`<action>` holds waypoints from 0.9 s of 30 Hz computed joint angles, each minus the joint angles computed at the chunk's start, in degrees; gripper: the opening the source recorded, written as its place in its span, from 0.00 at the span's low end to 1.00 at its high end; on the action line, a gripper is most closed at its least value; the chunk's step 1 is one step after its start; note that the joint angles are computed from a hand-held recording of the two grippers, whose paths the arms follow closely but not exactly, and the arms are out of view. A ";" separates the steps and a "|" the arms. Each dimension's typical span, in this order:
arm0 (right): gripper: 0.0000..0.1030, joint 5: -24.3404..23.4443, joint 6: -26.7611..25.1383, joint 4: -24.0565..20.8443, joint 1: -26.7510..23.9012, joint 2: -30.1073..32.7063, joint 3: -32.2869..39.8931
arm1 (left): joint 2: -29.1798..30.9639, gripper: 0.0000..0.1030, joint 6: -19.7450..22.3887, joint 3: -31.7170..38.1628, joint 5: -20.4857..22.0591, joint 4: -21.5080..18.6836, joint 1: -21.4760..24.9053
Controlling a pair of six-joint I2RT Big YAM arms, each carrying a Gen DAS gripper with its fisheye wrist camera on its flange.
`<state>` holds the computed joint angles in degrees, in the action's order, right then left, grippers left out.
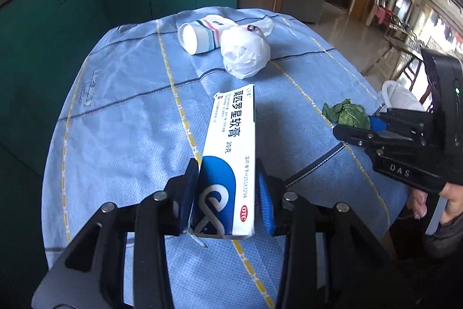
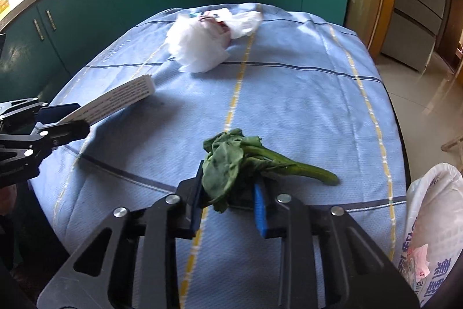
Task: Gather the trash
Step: 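Carry the toothpaste box and vegetable over the bin and open both tools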
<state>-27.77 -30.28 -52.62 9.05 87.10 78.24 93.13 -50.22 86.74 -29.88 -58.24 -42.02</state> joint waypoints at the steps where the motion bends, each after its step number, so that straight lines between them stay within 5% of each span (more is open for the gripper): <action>1: 0.28 -0.61 -0.29 -0.27 -0.07 -0.45 -0.13 | -0.11 0.38 -1.13 -0.25 0.22 -0.15 0.05; 14: 0.28 -4.44 0.45 -0.25 -1.68 -2.99 0.14 | -1.41 0.37 -6.28 0.32 -3.94 -2.86 -2.07; 27: 0.28 -6.28 1.82 0.39 -5.12 -3.04 0.75 | 2.21 0.33 -4.70 8.33 -8.73 -6.26 -4.52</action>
<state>-34.05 -28.46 -52.24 3.93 84.06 78.99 95.34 -54.92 95.07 -38.62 -64.51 -46.54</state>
